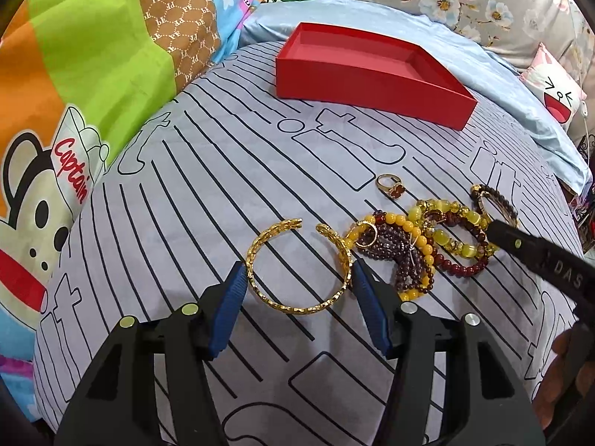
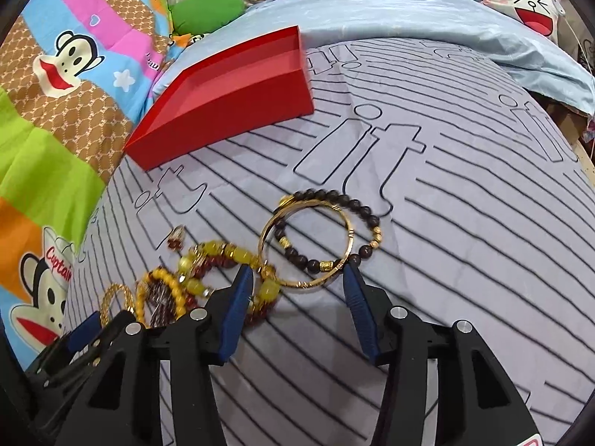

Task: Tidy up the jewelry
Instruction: 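Grasp the thin gold bangle with the right tool while the left tool holds the cuff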

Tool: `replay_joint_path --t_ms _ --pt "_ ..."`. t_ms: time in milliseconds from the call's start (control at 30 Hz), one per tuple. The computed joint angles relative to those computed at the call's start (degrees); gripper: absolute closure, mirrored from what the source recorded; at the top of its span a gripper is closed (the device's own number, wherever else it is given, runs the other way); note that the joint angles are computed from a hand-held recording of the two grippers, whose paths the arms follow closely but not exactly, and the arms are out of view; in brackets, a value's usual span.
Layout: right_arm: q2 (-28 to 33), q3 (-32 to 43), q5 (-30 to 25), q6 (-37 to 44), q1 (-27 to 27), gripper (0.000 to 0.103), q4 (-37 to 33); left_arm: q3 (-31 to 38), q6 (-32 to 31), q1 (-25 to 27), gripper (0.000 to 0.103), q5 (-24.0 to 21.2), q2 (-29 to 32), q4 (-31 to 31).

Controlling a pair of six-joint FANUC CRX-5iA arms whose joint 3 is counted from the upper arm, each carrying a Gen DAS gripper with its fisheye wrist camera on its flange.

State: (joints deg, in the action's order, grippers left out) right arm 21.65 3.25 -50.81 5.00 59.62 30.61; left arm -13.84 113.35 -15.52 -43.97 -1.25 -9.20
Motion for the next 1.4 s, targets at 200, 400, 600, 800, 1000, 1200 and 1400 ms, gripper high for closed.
replay_joint_path --t_ms 200,400,600,800,1000,1200,1400 --pt "1.86 2.1 -1.32 1.98 -0.34 0.054 0.67 0.36 -0.19 0.2 0.047 0.26 0.58 0.07" --pt "3.77 4.22 -2.91 3.17 -0.41 0.056 1.7 1.1 -0.02 0.04 0.047 0.27 1.29 -0.34" --pt "3.86 3.92 -2.79 2.94 -0.36 0.057 2.74 1.35 0.16 -0.05 0.047 0.15 1.41 -0.59" --pt "2.2 1.89 -1.41 1.6 -0.3 0.067 3.82 1.4 0.61 0.16 0.047 -0.06 1.27 -0.79" --pt "2.56 2.99 -1.44 4.81 -0.74 0.082 0.35 1.06 0.64 0.13 0.047 -0.02 0.88 -0.8" --pt "4.4 5.05 -3.22 4.7 -0.56 0.042 4.87 0.9 0.61 0.01 0.047 0.16 0.68 -0.76" --pt "7.6 9.17 -4.19 7.88 -2.07 0.042 4.24 1.16 0.54 0.16 0.047 0.14 0.9 -0.77"
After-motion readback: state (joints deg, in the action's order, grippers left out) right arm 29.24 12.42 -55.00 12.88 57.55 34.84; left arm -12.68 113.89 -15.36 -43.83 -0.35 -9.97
